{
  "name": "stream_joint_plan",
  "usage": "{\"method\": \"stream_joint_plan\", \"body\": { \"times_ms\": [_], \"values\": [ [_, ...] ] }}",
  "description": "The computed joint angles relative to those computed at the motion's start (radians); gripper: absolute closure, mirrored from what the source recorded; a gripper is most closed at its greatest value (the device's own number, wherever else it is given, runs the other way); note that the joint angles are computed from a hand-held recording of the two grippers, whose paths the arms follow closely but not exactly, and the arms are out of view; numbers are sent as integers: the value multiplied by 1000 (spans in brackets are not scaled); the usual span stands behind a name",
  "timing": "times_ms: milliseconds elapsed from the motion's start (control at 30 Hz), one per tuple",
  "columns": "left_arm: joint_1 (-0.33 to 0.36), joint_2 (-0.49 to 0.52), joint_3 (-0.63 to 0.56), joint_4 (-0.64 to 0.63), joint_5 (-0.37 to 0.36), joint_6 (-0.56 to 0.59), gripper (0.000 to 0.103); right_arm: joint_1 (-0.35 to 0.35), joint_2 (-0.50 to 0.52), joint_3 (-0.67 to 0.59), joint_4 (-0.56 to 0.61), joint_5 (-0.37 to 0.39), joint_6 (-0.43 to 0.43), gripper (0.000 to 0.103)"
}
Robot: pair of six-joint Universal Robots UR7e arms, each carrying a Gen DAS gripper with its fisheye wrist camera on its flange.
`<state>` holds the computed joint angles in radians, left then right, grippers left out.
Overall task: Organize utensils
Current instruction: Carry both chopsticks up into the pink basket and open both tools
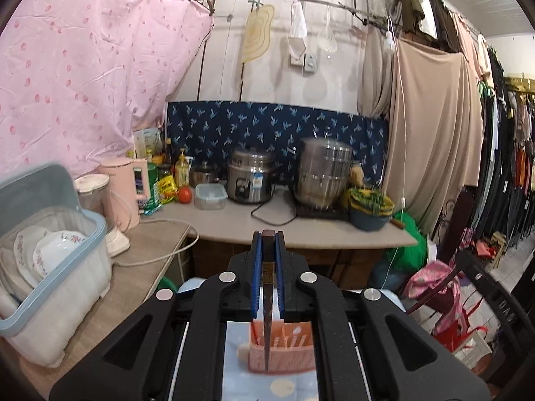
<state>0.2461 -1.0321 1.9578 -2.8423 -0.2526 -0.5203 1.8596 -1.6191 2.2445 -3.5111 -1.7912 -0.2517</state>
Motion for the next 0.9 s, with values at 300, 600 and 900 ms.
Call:
{"method": "stream_joint_plan", "body": {
  "times_ms": [300,600,900],
  "values": [
    [86,176,-133,-472,-42,442,96,-55,126,-94,20,3,24,96],
    [144,160,-79,-379,-120,300,96,-110,168,-80,56,4,9,96],
    [150,78,2,-125,-156,18,48,-108,138,-41,94,-12,9,77]
  ]
}}
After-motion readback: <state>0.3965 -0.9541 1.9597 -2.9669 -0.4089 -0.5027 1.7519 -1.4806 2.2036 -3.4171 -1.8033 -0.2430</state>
